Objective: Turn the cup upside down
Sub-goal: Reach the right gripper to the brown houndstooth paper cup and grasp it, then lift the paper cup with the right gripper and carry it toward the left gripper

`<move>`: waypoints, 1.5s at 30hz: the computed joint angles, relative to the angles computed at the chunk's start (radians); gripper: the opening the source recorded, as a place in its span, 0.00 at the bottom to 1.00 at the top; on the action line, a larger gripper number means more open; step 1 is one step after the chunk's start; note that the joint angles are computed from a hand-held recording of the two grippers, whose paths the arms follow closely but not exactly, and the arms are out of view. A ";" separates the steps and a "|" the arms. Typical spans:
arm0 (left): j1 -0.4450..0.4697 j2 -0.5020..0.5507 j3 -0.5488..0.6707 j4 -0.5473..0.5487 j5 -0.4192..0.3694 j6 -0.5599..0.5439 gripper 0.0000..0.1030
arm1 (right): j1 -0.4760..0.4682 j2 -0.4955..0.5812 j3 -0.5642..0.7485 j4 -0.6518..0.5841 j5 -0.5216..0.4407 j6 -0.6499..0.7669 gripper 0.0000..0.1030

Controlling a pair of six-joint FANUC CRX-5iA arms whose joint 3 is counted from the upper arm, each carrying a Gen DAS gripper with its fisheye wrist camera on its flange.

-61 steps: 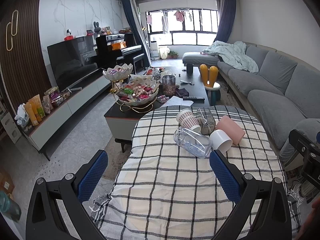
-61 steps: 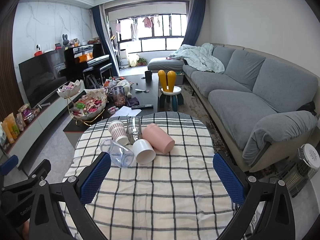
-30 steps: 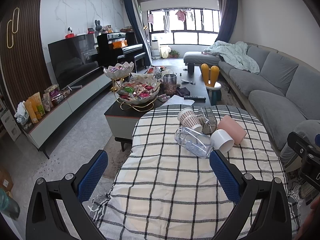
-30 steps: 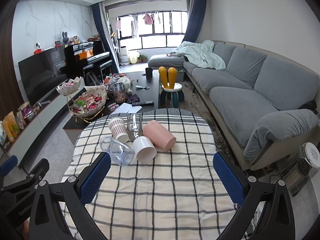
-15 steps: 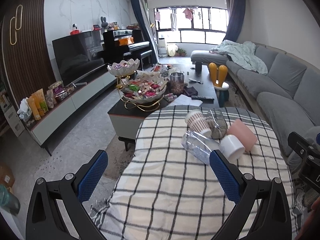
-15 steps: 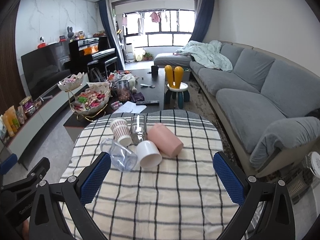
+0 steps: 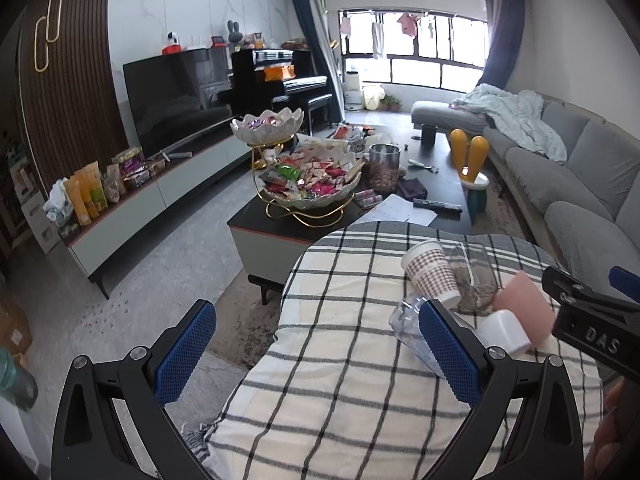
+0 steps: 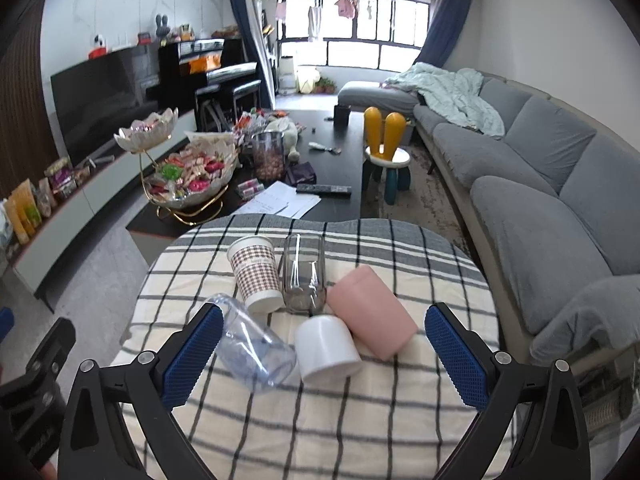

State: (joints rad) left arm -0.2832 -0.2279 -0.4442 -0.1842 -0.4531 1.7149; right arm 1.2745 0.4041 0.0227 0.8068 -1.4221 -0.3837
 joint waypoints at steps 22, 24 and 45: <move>0.020 0.306 0.218 -0.098 -0.010 0.205 1.00 | -0.284 0.235 0.294 -0.286 0.311 0.574 0.81; 0.022 0.323 0.227 -0.084 -0.010 0.192 1.00 | -0.291 0.253 0.313 -0.295 0.306 0.591 0.81; 0.053 0.350 0.213 0.019 0.009 0.104 1.00 | -0.307 0.291 0.359 -0.307 0.298 0.598 0.61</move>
